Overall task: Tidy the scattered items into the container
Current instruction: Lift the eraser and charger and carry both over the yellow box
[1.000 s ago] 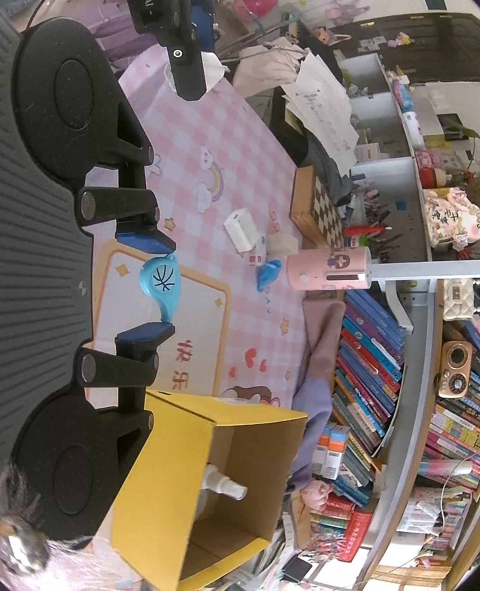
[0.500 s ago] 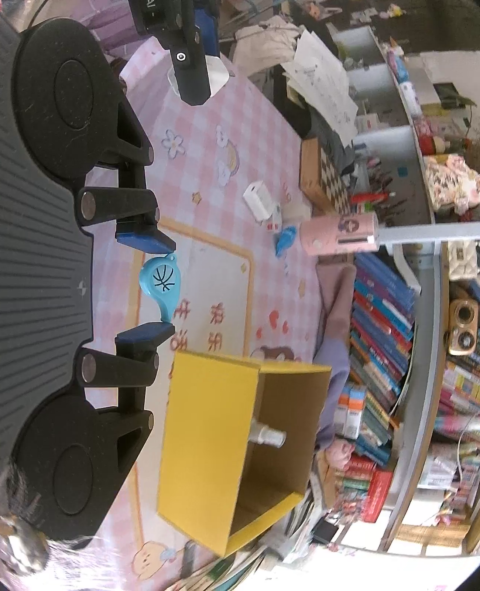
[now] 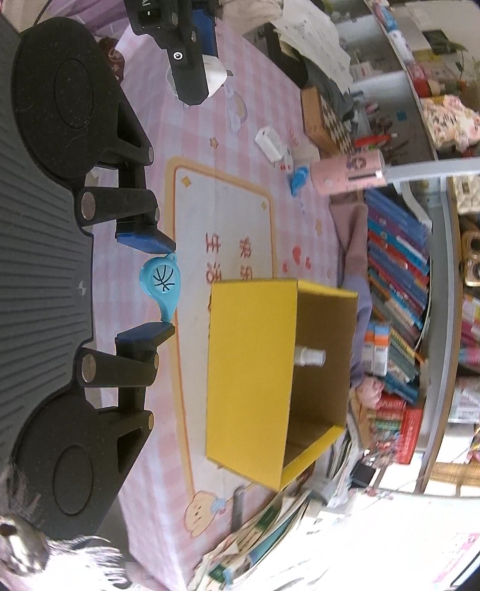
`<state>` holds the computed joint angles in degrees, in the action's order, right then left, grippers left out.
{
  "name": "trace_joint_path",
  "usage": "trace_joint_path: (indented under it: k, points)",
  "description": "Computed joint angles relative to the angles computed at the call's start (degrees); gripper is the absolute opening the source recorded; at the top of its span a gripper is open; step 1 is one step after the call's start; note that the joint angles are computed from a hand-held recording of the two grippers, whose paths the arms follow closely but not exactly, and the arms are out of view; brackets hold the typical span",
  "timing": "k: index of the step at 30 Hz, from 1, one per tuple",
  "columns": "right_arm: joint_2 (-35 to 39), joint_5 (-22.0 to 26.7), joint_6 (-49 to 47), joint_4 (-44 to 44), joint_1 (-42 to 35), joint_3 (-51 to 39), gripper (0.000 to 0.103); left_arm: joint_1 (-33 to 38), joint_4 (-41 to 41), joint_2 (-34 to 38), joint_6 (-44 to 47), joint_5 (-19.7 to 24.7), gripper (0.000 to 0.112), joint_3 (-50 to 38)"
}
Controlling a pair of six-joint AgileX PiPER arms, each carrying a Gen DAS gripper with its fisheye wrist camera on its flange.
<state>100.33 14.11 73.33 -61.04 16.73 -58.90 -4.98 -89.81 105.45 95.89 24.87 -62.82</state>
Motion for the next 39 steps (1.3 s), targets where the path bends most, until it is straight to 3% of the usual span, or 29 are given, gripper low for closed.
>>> trace_joint_path:
  k: [26,36,39]
  points:
    - [-0.2,-1.1,5.0,-4.1,-9.0,-0.4,0.038,-7.7,15.0,8.6,-12.9,1.9,0.036,-14.8]
    - [1.0,-2.7,1.0,-1.4,-13.0,-1.8,0.038,-10.6,18.6,11.4,-17.3,0.9,0.036,-19.7]
    - [1.4,-3.6,5.1,-7.1,-13.7,-2.1,0.038,-11.5,17.4,11.9,-15.9,0.0,0.036,-20.8]
